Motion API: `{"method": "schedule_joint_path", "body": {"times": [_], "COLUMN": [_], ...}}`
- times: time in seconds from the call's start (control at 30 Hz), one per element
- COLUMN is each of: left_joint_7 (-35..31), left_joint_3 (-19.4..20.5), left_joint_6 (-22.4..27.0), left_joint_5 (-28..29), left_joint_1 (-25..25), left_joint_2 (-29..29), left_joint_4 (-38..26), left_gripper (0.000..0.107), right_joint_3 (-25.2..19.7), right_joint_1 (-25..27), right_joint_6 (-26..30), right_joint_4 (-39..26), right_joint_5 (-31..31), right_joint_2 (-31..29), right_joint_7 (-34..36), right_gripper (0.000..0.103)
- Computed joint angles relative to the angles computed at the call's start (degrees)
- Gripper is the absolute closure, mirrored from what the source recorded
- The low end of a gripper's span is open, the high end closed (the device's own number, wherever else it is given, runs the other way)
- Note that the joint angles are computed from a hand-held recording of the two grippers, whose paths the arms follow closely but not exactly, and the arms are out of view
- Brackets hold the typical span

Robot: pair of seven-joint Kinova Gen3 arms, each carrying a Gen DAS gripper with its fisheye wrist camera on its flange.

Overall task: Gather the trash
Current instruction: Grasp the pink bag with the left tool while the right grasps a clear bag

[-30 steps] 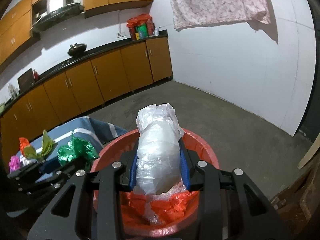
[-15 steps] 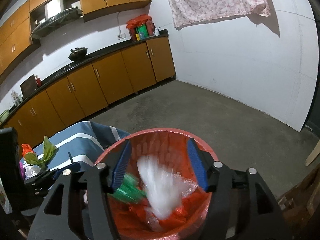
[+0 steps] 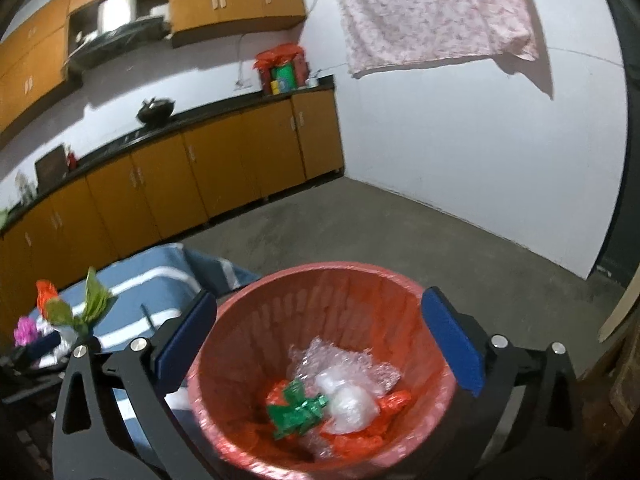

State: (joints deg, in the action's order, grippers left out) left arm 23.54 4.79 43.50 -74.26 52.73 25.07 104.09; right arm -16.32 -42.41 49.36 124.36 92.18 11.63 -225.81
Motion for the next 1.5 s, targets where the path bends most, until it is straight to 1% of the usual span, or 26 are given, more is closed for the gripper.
{"method": "schedule_joint_path", "body": {"times": [0.03, 0.07, 0.2, 0.23, 0.33, 0.4, 0.47, 0.53, 0.6, 0.7, 0.77, 0.83, 0.87, 0.9, 1.0, 1.13, 1.2, 1.23, 1.3, 1.33, 1.4, 1.47, 1.5], "left_joint_7": [1.1, 2.4, 6.5, 6.9, 9.7, 11.4, 13.2, 15.4, 17.8, 19.7, 20.2, 20.4, 20.5, 20.7, 21.3, 22.5, 22.8, 22.9, 23.6, 23.6, 23.5, 23.5, 23.5], "left_joint_3": [-0.3, -0.4, 1.0, 1.4, 2.6, 3.1, 3.7, 4.2, 4.6, 5.7, 6.5, 7.3, 7.7, 8.1, 8.8, 9.4, 9.4, 9.1, 8.9, 8.7, 8.5, 8.2, 8.0], "left_joint_6": [0.7, 1.9, 7.1, 8.3, 12.7, 14.6, 15.5, 16.3, 17.2, 18.4, 18.8, 18.8, 18.5, 18.3, 16.2, 13.5, 12.0, 10.8, 8.9, 7.8, 6.4, 4.9, 4.2], "left_joint_5": [0.1, 0.3, 2.0, 2.5, 3.5, 4.8, 5.7, 6.2, 6.6, 7.2, 7.7, 7.8, 7.7, 7.5, 5.9, 2.9, 1.3, 0.1, -2.1, -3.3, -4.7, -6.1, -6.7], "left_joint_1": [0.3, 0.4, -0.6, -1.2, -2.3, -3.8, -5.6, -7.4, -9.3, -11.9, -13.7, -15.6, -16.6, -17.4, -20.8, -23.8, -25.0, -25.8, -26.7, -27.3, -28.0, -28.7, -28.9], "left_joint_2": [-0.8, -1.8, -5.2, -6.0, -8.0, -9.8, -11.7, -13.8, -16.7, -19.9, -21.6, -22.9, -23.5, -23.8, -25.1, -25.8, -25.8, -26.0, -25.9, -25.8, -25.2, -24.4, -23.9], "left_joint_4": [1.6, 3.6, 10.5, 11.7, 15.9, 18.8, 21.3, 24.1, 27.1, 30.1, 31.8, 33.1, 33.8, 34.3, 36.3, 37.9, 38.3, 38.3, 38.3, 38.1, 37.3, 36.6, 36.1], "left_gripper": [0.009, 0.009, 0.009, 0.009, 0.009, 0.009, 0.009, 0.009, 0.009, 0.009, 0.009, 0.009, 0.009, 0.009, 0.009, 0.009, 0.009, 0.009, 0.009, 0.009, 0.009, 0.009, 0.009], "right_joint_3": [-0.9, -2.8, -13.2, -14.6, -14.6, -12.9, -12.5, -12.7, -12.8, -11.9, -12.6, -13.5, -14.7, -14.9, -14.1, -12.1, -13.6, -14.2, -13.1, -13.5, -11.5, -9.3, -7.6], "right_joint_1": [0.3, 1.4, 8.1, 8.5, 6.8, 3.9, 2.7, 2.0, 0.8, -2.2, -3.2, -3.6, -3.3, -3.7, -5.5, -6.4, -5.2, -4.9, -5.3, -4.8, -5.5, -6.7, -7.5], "right_joint_6": [-0.2, -0.3, -0.6, -1.0, -3.8, -6.6, -9.5, -11.9, -14.3, -14.6, -13.9, -13.0, -11.9, -10.8, -7.5, -5.8, -4.8, -4.3, -4.7, -4.8, -6.4, -7.9, -8.9], "right_joint_4": [-0.5, -1.2, -4.9, -6.1, -9.1, -12.5, -16.0, -19.3, -23.6, -29.2, -33.8, -38.2, -40.5, -42.8, -49.2, -54.2, -56.2, -57.0, -57.3, -57.3, -56.1, -54.4, -53.8], "right_joint_5": [-0.1, 0.4, 0.5, 0.7, 1.3, 0.2, -1.5, -3.3, -4.4, -6.8, -8.1, -10.6, -11.6, -13.0, -17.7, -26.1, -29.5, -30.5, -32.9, -33.8, -35.2, -35.2, -36.0], "right_joint_2": [0.4, 1.2, 4.2, 5.2, 7.4, 9.3, 11.1, 13.2, 16.3, 20.2, 23.6, 26.5, 28.1, 29.4, 32.6, 34.0, 34.9, 35.5, 35.5, 35.5, 34.6, 33.5, 33.0], "right_joint_7": [0.7, 1.3, 6.2, 7.6, 10.4, 14.2, 18.8, 23.5, 28.1, 35.1, 39.8, 44.5, 46.8, 49.1, 56.1, 64.4, 68.6, 70.3, 72.8, 73.7, 73.7, 72.6, 72.6], "right_gripper": [0.002, 0.002, 0.002, 0.002, 0.002, 0.003, 0.005, 0.01, 0.018, 0.026, 0.029, 0.031, 0.031, 0.031, 0.033, 0.035, 0.045, 0.049, 0.061, 0.066, 0.081, 0.09, 0.091]}}
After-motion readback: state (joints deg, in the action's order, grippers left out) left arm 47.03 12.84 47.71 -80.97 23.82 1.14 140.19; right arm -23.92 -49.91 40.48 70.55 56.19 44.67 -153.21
